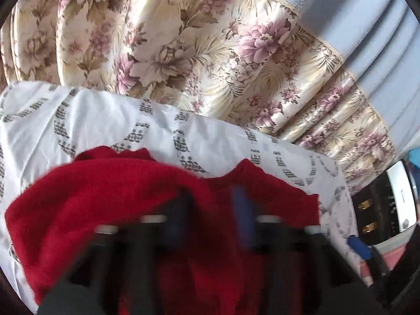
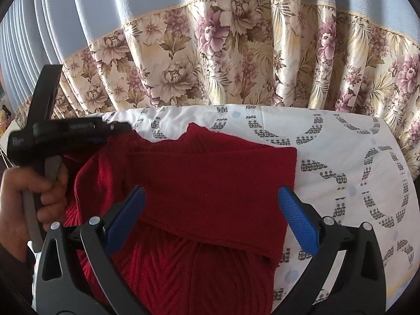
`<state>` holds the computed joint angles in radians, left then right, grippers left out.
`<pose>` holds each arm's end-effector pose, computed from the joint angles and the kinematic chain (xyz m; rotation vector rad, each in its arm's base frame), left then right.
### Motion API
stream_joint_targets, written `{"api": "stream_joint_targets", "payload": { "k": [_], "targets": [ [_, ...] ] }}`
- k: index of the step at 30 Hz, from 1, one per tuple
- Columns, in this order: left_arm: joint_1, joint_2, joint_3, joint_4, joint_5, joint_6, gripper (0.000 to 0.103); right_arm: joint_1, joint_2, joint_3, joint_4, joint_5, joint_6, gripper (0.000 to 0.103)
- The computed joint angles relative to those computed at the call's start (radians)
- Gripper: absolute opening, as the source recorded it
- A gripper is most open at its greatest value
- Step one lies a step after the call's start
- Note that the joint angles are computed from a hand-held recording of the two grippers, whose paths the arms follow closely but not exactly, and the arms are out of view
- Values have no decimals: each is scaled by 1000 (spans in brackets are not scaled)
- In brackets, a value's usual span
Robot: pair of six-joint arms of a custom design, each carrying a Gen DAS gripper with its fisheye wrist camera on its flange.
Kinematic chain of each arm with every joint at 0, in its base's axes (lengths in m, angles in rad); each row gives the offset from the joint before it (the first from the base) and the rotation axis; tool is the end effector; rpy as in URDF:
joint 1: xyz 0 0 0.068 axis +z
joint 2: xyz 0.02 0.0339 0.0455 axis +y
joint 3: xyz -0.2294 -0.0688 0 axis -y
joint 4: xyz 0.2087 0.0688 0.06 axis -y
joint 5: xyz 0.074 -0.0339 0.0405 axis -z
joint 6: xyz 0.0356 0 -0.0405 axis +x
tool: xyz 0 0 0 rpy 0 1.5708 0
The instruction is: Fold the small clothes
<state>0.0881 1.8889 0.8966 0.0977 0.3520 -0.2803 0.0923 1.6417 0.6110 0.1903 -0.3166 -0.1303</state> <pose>0.3231 0.0162 0.1057 -0.2987 2.4408 -0.5173 0.2648 0.0356 0.1139 -0.4092 2.3521 0.3630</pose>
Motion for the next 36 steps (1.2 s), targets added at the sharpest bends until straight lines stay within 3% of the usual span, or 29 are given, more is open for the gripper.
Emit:
{"api": "stream_joint_targets", "payload": {
  "k": [2,6,13,18,20,22,24,25,26,32,36],
  "targets": [
    [14,-55,-62,38,-13,3,93,12,12,1,5,-4,5,100],
    [37,-146,-166,58,-53,92,93,69,59,0,21,1,25,100],
    [198,-291,-409,199,-21,182,94,243,133,-56,143,32,128,100],
    [227,-335,-524,346,-230,311,94,381,237,-78,261,133,182,100],
    [248,-301,-516,354,-255,355,94,408,271,-98,334,161,209,98],
    [277,-283,-514,360,-241,382,94,423,302,-106,388,180,225,81],
    [313,-270,-510,364,-211,381,94,424,313,-112,414,184,230,41],
    [327,-263,-498,351,-198,382,94,422,312,-115,421,180,229,28],
    [344,-264,-491,339,-190,387,94,411,296,-124,426,160,220,8],
    [409,-236,-448,308,-171,420,94,397,149,-155,385,330,121,7],
    [427,-170,-410,290,-168,441,95,336,146,-80,310,418,-8,7]
  ]
}}
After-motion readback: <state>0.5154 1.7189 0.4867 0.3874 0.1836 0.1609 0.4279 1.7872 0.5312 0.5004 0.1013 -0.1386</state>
